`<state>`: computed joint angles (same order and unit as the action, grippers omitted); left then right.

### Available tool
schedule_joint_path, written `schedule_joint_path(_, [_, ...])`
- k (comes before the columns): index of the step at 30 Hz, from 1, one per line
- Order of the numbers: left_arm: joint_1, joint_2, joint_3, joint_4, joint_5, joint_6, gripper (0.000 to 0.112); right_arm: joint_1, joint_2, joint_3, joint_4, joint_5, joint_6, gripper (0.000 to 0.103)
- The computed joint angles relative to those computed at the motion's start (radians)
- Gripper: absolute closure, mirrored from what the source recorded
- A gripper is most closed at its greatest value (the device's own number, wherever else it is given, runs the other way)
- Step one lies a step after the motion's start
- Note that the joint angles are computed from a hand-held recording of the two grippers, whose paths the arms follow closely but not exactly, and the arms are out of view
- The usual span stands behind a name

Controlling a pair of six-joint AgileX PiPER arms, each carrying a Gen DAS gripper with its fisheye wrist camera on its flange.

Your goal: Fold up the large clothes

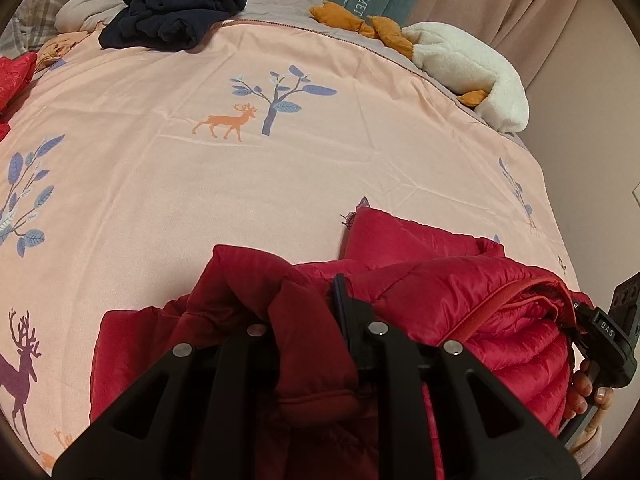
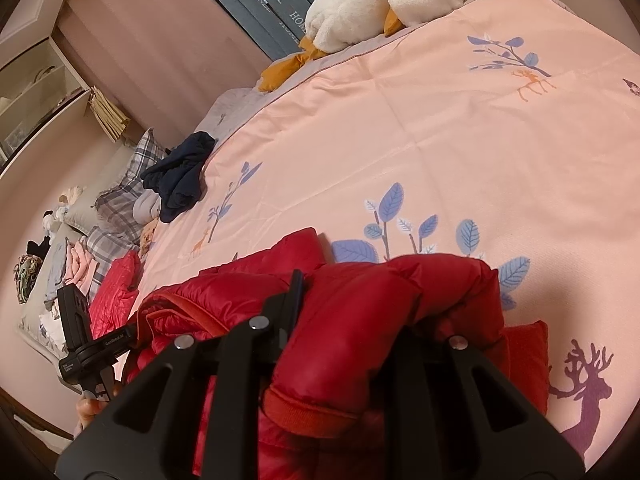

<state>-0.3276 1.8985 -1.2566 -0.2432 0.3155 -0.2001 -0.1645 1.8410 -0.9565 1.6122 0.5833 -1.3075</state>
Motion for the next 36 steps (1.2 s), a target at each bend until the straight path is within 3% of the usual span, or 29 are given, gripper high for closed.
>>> schedule_joint_path(27, [0.011, 0.007, 0.002, -0.038, 0.0, 0.034, 0.091, 0.0, 0.004, 0.014, 0.029, 0.007, -0.022, 0.083])
schedule_joint_path(36, [-0.023, -0.008, 0.014, 0.15, -0.008, -0.153, 0.089, 0.002, -0.003, 0.016, 0.012, 0.004, 0.002, 0.08])
